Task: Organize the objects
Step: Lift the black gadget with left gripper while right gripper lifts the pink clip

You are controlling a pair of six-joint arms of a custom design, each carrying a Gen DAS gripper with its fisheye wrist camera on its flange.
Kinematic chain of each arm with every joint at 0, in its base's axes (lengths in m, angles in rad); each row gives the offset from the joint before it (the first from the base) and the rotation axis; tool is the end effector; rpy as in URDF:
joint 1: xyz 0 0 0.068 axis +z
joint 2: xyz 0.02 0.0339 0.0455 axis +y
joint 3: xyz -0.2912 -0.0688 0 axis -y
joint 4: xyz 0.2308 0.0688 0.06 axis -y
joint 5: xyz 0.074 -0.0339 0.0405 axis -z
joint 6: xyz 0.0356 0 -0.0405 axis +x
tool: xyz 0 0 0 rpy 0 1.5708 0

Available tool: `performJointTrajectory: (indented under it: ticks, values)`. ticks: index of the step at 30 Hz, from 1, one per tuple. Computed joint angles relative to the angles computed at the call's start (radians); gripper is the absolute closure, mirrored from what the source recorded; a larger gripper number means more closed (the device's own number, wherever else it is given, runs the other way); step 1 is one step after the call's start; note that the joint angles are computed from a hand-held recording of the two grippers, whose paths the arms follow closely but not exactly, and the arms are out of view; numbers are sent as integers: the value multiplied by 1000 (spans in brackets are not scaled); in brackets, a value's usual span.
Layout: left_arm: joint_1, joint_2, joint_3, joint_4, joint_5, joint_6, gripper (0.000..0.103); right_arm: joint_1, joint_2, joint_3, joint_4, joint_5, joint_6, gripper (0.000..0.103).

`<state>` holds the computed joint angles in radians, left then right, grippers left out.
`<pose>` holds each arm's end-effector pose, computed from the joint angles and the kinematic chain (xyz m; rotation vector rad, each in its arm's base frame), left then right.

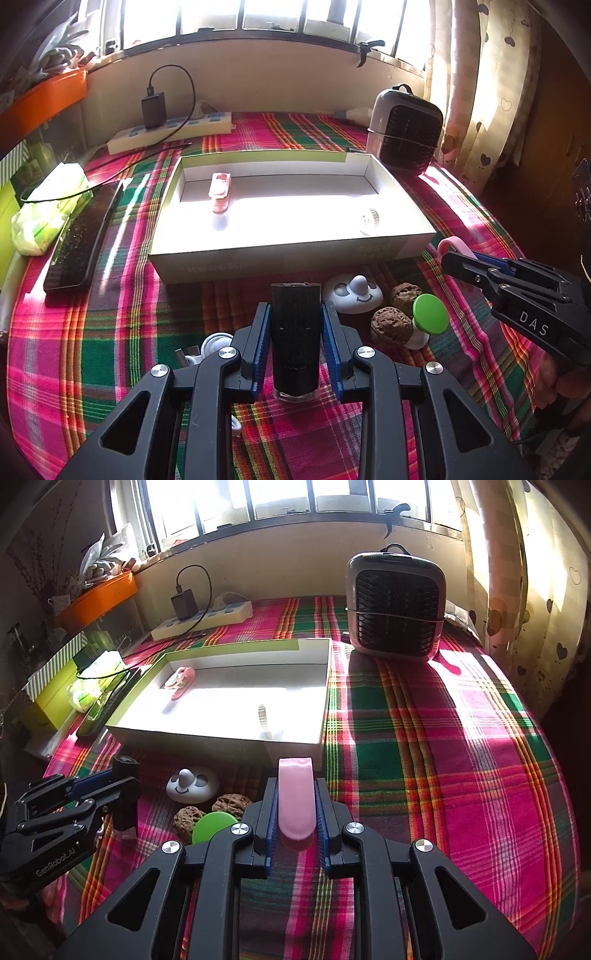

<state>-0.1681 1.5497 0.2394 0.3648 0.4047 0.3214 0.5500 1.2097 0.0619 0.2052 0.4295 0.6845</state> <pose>0.1887 -0.0462 0.1105 0.7531 2.3432 -0.4416 0.1178 0.0548 0.1140 0.3298 2.3747 0.0243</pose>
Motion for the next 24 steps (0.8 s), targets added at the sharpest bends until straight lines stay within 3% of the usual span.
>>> performJointTrajectory:
  ticks: [12,24]
  values:
    - [-29,99,-12,69,-34,-6,78,14,29,-7,28,0,16,84]
    - [-10,97,-64,108,-32,40,78,19,39,-12,43,-1,24,84]
